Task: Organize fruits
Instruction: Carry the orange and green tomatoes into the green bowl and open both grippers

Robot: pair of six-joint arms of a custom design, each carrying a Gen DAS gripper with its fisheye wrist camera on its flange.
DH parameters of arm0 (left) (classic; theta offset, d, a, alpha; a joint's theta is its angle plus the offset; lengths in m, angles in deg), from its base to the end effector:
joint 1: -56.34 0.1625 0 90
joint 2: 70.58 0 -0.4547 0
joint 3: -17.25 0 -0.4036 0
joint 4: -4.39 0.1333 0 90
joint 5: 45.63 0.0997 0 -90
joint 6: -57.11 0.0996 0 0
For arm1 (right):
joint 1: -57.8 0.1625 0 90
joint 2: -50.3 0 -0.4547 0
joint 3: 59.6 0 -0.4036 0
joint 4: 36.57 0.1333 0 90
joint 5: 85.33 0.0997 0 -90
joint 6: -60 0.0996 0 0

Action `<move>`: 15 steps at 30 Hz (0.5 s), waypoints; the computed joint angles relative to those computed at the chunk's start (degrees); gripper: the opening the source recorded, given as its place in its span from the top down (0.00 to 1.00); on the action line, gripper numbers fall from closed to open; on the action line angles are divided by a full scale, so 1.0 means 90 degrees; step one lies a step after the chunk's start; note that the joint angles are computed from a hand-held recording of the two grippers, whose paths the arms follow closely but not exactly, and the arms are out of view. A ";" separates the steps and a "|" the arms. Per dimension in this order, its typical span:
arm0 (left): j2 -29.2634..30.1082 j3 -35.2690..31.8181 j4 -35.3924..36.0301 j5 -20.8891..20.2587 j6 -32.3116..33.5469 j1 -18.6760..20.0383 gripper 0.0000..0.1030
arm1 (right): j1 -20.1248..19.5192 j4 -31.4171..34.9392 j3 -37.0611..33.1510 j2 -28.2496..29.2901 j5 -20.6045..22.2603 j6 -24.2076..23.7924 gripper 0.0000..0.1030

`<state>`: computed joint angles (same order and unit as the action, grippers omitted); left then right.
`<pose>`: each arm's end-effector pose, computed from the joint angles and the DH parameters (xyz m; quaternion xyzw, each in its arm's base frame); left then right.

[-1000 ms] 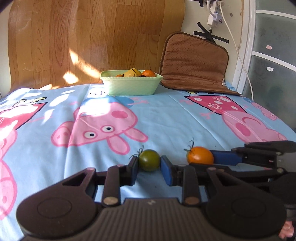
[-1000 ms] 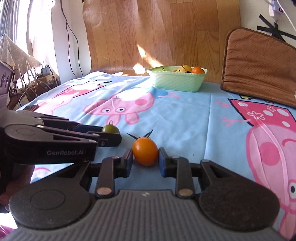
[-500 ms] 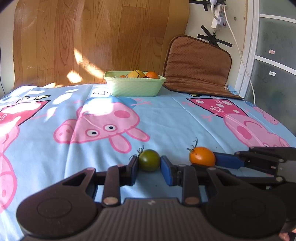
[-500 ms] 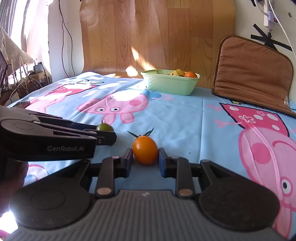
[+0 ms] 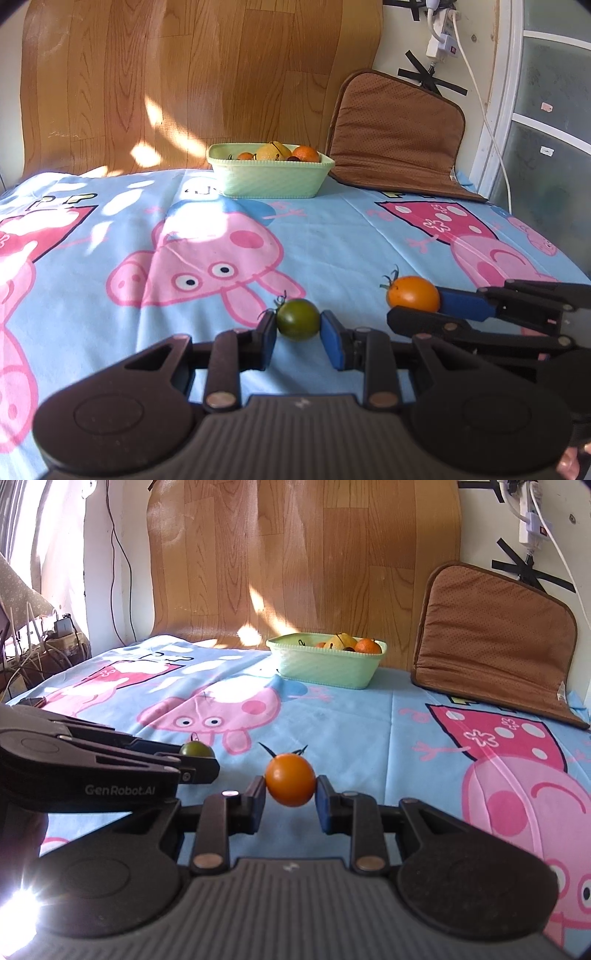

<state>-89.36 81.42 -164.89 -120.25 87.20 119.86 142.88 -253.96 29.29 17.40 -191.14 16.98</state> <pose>-0.2362 -0.8323 -0.0026 0.4149 0.8533 -0.2847 0.1370 0.0432 -0.7366 0.1388 0.1867 -0.7865 0.4828 0.3369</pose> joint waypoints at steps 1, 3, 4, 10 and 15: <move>0.0027 -0.0075 0.0008 0.0005 0.0034 -0.0006 0.74 | 0.0003 0.0010 -0.0042 0.0002 0.0003 0.0019 0.69; 0.0086 -0.0240 0.0023 0.0018 0.0096 -0.0018 0.74 | 0.0003 0.0082 -0.0135 0.0000 0.0016 0.0090 0.69; 0.0114 -0.0321 0.0033 0.0016 0.0116 -0.0022 0.74 | 0.0003 0.0120 -0.0175 -0.0004 0.0023 0.0131 0.69; 0.0267 -0.0747 0.0068 -0.0052 0.0222 -0.0049 0.74 | 0.0027 0.0264 -0.0405 0.0002 0.0059 0.0191 0.69; 0.0409 -0.1084 0.0161 -0.0104 0.0356 -0.0063 0.74 | 0.0054 0.0573 -0.0677 -0.0049 0.0167 0.0282 0.69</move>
<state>-85.68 71.66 -163.44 -121.19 90.40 119.30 143.37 -248.81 23.19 16.96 -189.63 19.52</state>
